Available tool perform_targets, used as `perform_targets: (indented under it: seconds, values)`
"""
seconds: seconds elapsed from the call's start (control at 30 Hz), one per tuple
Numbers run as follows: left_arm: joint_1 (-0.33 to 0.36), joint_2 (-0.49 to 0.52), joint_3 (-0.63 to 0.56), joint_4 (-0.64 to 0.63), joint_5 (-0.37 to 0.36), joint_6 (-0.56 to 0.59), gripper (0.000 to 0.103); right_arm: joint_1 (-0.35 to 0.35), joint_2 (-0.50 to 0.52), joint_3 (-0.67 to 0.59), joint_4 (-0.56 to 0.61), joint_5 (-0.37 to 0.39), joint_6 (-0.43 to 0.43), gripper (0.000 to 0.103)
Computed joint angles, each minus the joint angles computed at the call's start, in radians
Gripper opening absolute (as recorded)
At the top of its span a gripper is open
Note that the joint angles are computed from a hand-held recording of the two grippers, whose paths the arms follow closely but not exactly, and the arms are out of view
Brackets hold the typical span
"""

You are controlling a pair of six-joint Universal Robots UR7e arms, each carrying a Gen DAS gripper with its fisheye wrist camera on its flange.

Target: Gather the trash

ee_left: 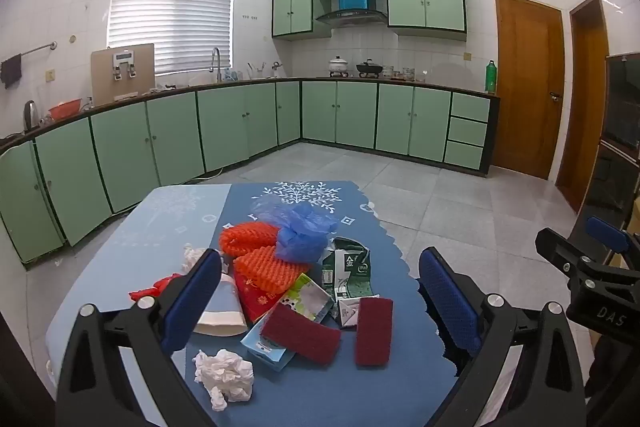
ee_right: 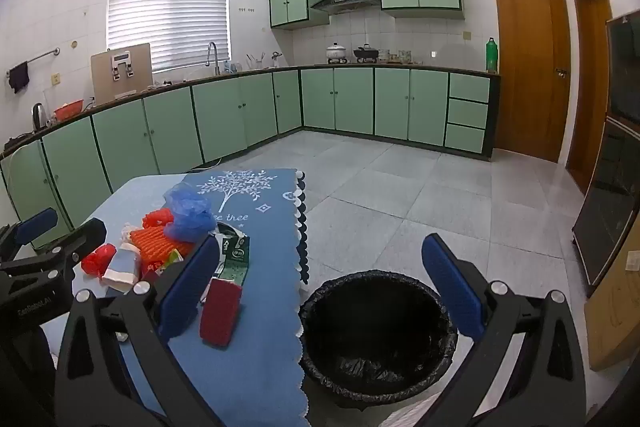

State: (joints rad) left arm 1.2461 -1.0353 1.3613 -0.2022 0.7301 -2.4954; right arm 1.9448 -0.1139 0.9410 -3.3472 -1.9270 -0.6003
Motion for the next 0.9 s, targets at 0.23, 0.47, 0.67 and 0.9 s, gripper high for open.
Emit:
perform_targets:
  seconds: [0.23, 0.47, 0.67, 0.9]
  values:
    - [0.0, 0.001, -0.001, -0.001, 0.0, 0.003, 0.097, 0.0, 0.0, -0.002, 0.006, 0.001, 0.003, 0.098]
    - [0.004, 0.004, -0.009, 0.006, 0.003, 0.002, 0.097, 0.0, 0.0, 0.0, -0.006, 0.007, 0.003, 0.098]
    - [0.01, 0.001, -0.015, 0.012, 0.009, 0.002, 0.097, 0.001, 0.006, -0.007, 0.0, 0.004, 0.003, 0.098]
    - [0.013, 0.005, -0.024, 0.016, 0.012, 0.006, 0.097, 0.003, 0.016, -0.022, 0.006, 0.005, 0.005, 0.098]
